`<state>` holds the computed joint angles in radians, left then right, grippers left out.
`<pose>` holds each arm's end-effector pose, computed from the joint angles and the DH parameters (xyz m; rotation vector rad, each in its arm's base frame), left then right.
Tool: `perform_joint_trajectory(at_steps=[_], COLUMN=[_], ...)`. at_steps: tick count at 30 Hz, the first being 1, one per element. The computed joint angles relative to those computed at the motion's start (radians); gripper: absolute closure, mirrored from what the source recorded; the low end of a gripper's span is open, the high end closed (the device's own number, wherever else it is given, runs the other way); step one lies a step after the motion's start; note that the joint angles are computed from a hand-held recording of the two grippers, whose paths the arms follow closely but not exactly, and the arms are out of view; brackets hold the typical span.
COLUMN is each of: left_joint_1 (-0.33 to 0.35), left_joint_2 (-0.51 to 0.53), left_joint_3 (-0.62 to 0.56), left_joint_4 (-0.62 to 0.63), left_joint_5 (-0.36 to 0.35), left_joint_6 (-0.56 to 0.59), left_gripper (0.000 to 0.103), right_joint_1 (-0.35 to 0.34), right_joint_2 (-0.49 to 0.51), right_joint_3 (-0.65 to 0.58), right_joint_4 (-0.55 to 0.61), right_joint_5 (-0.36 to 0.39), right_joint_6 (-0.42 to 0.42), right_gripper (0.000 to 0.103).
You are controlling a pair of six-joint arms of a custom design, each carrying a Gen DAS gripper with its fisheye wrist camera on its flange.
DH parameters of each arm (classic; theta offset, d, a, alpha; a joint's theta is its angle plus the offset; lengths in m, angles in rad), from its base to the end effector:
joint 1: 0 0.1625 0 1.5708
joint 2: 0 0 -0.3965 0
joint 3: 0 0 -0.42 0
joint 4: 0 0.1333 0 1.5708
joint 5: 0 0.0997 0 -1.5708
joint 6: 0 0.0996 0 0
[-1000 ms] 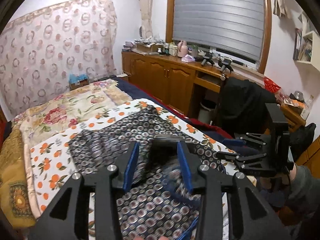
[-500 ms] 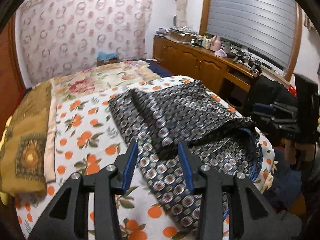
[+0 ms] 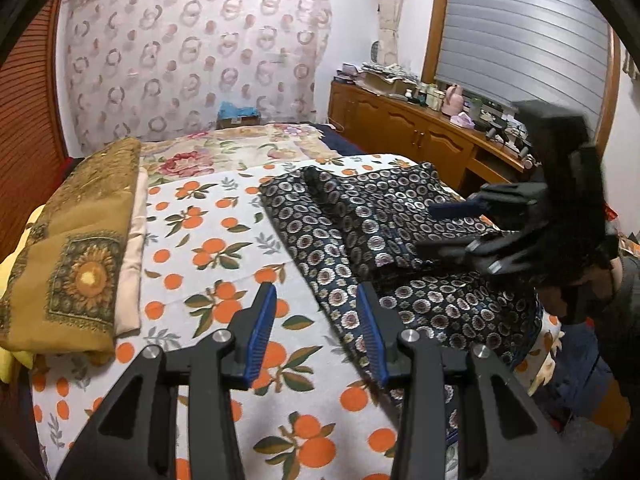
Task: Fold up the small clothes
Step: 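Grasp the folded robe edge with the right gripper and fold it over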
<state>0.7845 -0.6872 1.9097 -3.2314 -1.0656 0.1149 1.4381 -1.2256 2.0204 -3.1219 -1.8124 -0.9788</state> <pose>-0.2802 -0.5362 -0.0174 1.0357 2.4969 -0.7967 0.0335 -0.5767 0.2339 0.9029 -2.2947 0.6735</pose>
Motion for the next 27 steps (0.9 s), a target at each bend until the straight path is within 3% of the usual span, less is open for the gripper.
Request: perform_joint_trajectory(at_steps=[4, 11, 13, 14, 15, 16, 27], left_joint_1=[0.009, 0.015, 0.015, 0.015, 0.016, 0.016, 0.015], left_joint_2=[-0.006, -0.001, 0.002, 0.003, 0.004, 0.005, 0.019], left_joint_3=[0.009, 0.013, 0.014, 0.013, 0.013, 0.013, 0.008], left_joint_4=[-0.008, -0.006, -0.007, -0.007, -0.008, -0.008, -0.01], left_joint_5=[-0.001, -0.012, -0.013, -0.015, -0.017, -0.018, -0.027], left_joint_6=[-0.007, -0.013, -0.015, -0.016, -0.017, -0.018, -0.018], left_gripper=[0.063, 0.063, 0.063, 0.063, 0.063, 0.063, 0.063], right_joint_1=[0.021, 0.021, 0.008, 0.004, 0.003, 0.003, -0.03], right_joint_2=[0.078, 0.167, 0.154, 0.146, 0.143, 0.14, 0.059], right_joint_3=[-0.054, -0.113, -0.118, -0.12, -0.12, -0.119, -0.192], right_joint_4=[0.048, 0.001, 0.036, 0.059, 0.059, 0.047, 0.041], right_joint_5=[-0.085, -0.213, -0.192, -0.179, -0.177, -0.178, -0.081], right_joint_6=[-0.029, -0.109, -0.111, -0.107, -0.104, -0.103, 0.0], right_gripper=[0.044, 0.045, 0.055, 0.069, 0.092, 0.096, 0.098])
